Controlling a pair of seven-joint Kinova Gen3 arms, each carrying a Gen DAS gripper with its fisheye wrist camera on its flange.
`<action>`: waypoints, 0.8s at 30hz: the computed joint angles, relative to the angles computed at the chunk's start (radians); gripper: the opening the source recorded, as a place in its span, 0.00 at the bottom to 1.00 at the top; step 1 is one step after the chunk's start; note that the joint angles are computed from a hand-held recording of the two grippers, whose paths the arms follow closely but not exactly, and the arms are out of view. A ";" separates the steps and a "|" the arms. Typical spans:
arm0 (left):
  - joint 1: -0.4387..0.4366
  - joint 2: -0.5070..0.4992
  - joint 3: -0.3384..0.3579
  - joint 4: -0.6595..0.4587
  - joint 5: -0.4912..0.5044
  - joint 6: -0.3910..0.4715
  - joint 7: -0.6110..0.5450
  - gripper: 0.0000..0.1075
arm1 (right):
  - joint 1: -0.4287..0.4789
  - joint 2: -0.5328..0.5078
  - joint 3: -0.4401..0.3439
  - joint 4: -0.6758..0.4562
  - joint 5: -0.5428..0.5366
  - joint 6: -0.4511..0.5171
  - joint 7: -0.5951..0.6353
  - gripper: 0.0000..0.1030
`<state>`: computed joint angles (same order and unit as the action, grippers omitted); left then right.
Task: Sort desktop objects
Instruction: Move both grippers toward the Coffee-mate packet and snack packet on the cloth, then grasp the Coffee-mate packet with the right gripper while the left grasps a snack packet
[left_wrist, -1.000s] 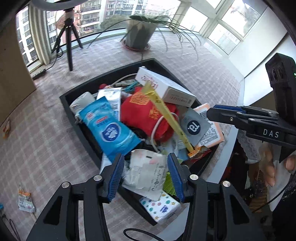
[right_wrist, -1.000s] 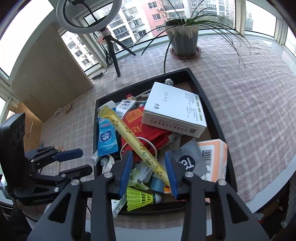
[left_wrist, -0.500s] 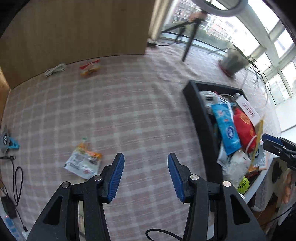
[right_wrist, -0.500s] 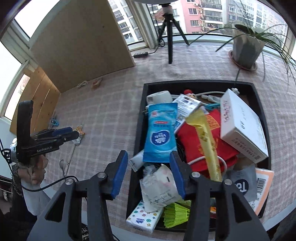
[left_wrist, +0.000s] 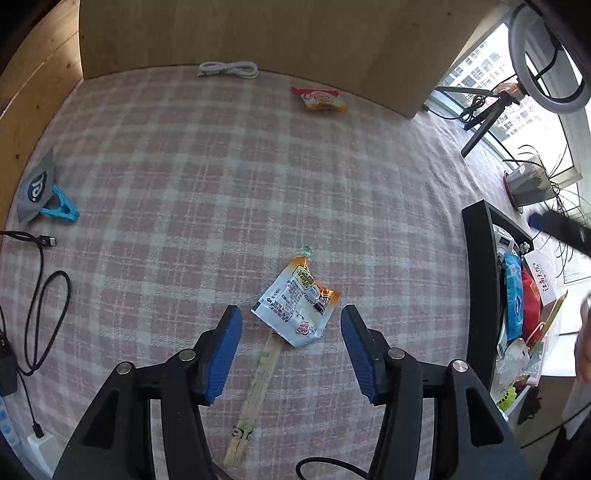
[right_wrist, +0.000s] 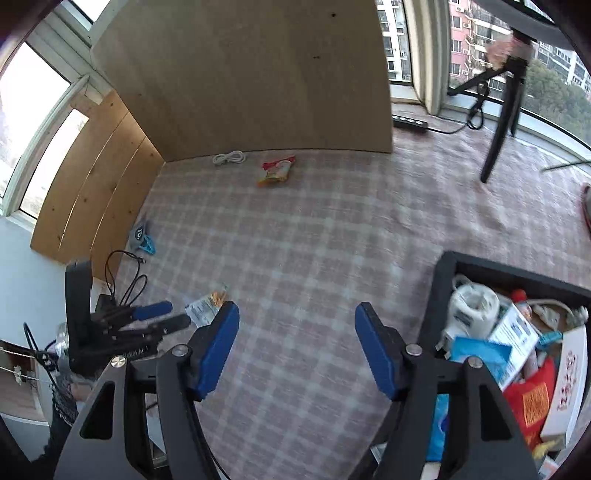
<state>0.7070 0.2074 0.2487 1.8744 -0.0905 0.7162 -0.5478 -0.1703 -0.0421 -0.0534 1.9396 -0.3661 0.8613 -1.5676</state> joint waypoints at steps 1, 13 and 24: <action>-0.008 0.004 0.002 0.007 0.014 -0.014 -0.012 0.50 | -0.007 0.044 -0.005 -0.029 -0.002 -0.011 0.000 0.62; -0.024 0.054 -0.010 0.014 0.066 -0.056 -0.071 0.50 | -0.079 0.470 -0.037 -0.394 0.120 -0.019 -0.159 0.62; -0.012 0.075 -0.030 0.018 0.050 -0.092 -0.045 0.47 | -0.189 0.731 -0.017 -0.706 0.274 0.130 -0.309 0.62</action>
<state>0.6954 0.2824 0.2188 1.8926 -0.0407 0.6246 -0.5928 -0.3592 0.6891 -0.0709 1.2339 -0.0922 0.9913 -1.8766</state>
